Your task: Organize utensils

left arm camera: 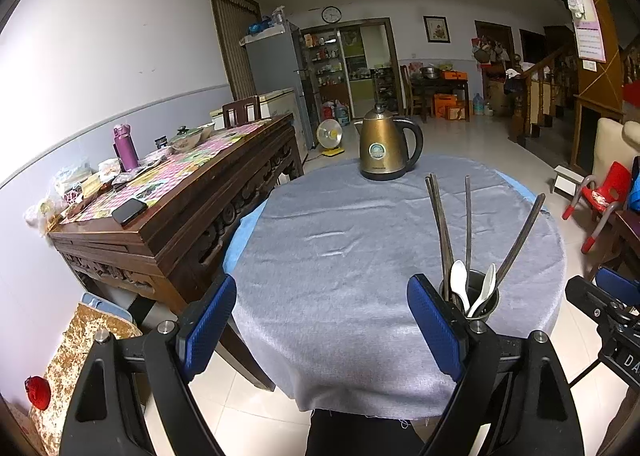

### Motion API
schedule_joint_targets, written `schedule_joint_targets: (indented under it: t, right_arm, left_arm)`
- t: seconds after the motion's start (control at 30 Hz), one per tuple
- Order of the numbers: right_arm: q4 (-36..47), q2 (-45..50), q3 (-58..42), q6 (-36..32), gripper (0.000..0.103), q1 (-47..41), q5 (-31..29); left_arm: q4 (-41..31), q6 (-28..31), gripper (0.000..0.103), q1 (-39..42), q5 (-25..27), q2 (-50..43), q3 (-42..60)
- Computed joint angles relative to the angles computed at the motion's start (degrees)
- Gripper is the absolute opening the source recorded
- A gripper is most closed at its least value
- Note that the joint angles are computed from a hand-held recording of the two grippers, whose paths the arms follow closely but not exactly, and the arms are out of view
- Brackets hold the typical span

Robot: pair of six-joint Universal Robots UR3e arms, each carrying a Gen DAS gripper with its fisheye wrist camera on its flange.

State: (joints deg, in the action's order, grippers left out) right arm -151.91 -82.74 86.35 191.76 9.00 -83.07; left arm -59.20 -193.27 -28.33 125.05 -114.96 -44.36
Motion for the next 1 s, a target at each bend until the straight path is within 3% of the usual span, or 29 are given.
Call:
schedule_joint_targets:
  t: [1.0]
  right_arm:
    - [-1.72,-2.08,2.20,-0.45,0.070,-1.11,0.40]
  left_arm:
    - [-0.75,0.65,0.088,-2.80,2.44,-1.10,3.50]
